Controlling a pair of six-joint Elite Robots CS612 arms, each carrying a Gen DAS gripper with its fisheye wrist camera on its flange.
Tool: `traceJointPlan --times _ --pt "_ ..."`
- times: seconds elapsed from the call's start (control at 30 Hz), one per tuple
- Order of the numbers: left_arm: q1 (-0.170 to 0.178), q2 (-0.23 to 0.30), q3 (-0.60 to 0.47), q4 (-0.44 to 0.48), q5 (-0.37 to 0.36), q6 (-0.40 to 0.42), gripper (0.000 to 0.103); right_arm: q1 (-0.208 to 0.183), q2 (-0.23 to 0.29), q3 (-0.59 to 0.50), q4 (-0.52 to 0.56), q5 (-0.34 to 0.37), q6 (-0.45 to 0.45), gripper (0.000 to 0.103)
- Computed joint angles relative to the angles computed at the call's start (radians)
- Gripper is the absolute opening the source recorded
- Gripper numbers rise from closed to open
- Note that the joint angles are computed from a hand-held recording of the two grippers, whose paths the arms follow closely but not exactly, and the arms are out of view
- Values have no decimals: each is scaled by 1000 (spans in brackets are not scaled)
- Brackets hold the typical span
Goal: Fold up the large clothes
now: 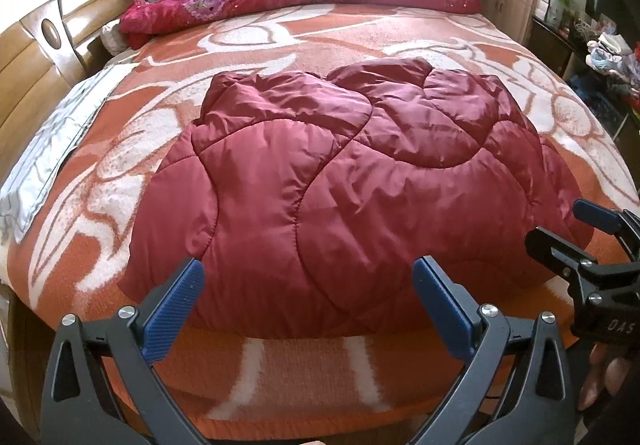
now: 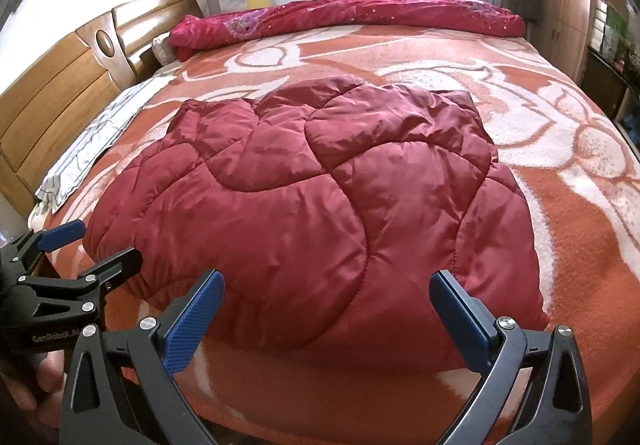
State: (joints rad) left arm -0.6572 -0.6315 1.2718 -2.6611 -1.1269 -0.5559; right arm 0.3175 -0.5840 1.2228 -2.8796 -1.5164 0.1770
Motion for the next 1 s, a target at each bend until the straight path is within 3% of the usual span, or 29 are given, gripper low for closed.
traceJointPlan --times 1.0 --pt "1 5 -6 -9 10 17 103 0 -3 1 -6 -2 0 103"
